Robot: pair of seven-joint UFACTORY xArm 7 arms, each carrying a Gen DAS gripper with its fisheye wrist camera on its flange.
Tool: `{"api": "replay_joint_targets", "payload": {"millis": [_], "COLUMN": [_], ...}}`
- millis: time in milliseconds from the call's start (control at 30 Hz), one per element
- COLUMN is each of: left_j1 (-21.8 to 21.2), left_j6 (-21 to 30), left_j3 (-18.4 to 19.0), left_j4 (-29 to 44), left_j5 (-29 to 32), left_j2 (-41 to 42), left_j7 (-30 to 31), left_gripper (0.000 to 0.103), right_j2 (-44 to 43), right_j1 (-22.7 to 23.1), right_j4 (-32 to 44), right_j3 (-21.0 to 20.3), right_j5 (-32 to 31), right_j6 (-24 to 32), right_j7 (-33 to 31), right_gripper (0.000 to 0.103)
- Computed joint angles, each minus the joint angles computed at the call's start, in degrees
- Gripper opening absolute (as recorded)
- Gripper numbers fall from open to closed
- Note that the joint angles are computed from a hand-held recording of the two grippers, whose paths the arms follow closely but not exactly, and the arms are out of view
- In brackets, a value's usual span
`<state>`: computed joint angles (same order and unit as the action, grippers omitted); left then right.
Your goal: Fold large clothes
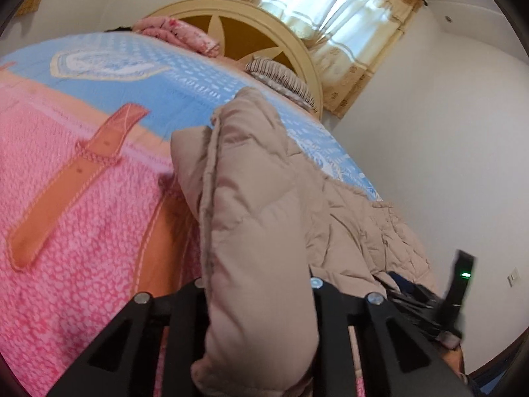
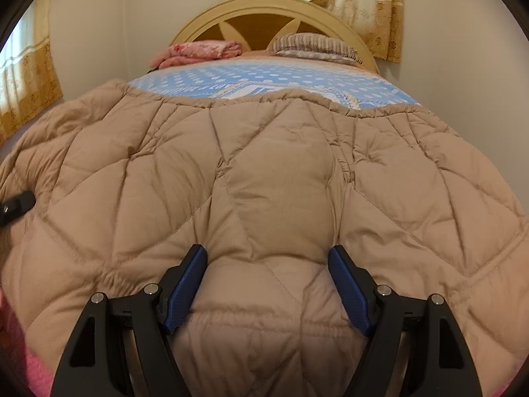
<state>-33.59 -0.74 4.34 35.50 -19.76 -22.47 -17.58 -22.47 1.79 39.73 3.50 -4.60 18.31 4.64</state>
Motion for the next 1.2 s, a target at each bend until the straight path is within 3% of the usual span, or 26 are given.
{"api": "replay_joint_targets", "payload": {"millis": [67,133,167,233,300,367,533,667,800,867,967,1067,1200], "left_j1": [-2.34,-7.41,-8.32,-5.53,-6.24,-4.19,7.51,11.55,19.58,21.72,24.27,25.90,25.57], "left_j6": [-0.72,-2.75,-3.71,-4.32,-5.16,-4.13,2.93,7.46,11.65,11.34,9.56,7.79,8.56], "left_j3": [2.15,6.43,6.99,3.79,3.95,1.55,-9.88,-13.19,-20.50,-22.82,-26.51,-30.29,-33.43], "left_j4": [-0.31,-1.44,-2.18,-2.62,-2.18,-1.72,1.30,6.17,12.37,14.44,18.41,23.18,28.87], "left_j5": [-0.84,-2.78,-2.56,-0.96,0.26,2.19,8.95,13.62,20.18,22.85,27.40,32.98,41.03], "left_j2": [-0.33,-1.43,-2.23,-3.31,-4.10,-6.34,-12.98,-13.76,-10.93,-8.20,-2.72,3.66,11.52], "left_j7": [1.10,2.94,2.97,1.18,0.13,-1.01,-3.63,-2.84,-4.75,-5.89,-7.66,-9.23,-11.59], "left_gripper": [0.023,0.022,0.021,0.020,0.019,0.019,0.018,0.018,0.018,0.018,0.018,0.018,0.018], "right_j2": [-4.66,-4.91,-4.59,-3.83,-3.28,-3.43,-5.08,-4.62,-2.71,-3.18,-7.63,-13.63,-20.92], "right_j1": [-1.48,-4.12,-4.38,-4.56,-4.04,-3.09,4.19,11.98,19.88,21.11,26.99,28.35,23.46], "right_j4": [-2.94,-3.82,-4.84,-3.88,-3.17,-3.08,-3.55,-3.57,-2.93,-3.74,-6.80,-9.64,-13.07], "right_j3": [1.08,4.32,4.58,4.90,5.09,5.03,2.24,0.45,-3.14,-4.87,-13.47,-18.46,-20.00], "right_j5": [-1.40,-4.38,-6.38,-7.20,-7.78,-8.40,-1.77,6.42,15.39,18.76,28.39,34.38,36.48], "right_j6": [-1.04,2.86,1.82,3.07,3.83,4.33,5.83,4.09,0.99,-0.12,-0.40,1.36,3.12], "right_j7": [1.45,2.52,3.71,5.03,6.12,6.25,3.88,0.86,-6.78,-9.56,-20.41,-27.03,-29.61], "right_gripper": [0.076,0.076,0.076,0.077,0.077,0.076,0.073,0.073,0.074,0.074,0.074,0.074,0.074]}}
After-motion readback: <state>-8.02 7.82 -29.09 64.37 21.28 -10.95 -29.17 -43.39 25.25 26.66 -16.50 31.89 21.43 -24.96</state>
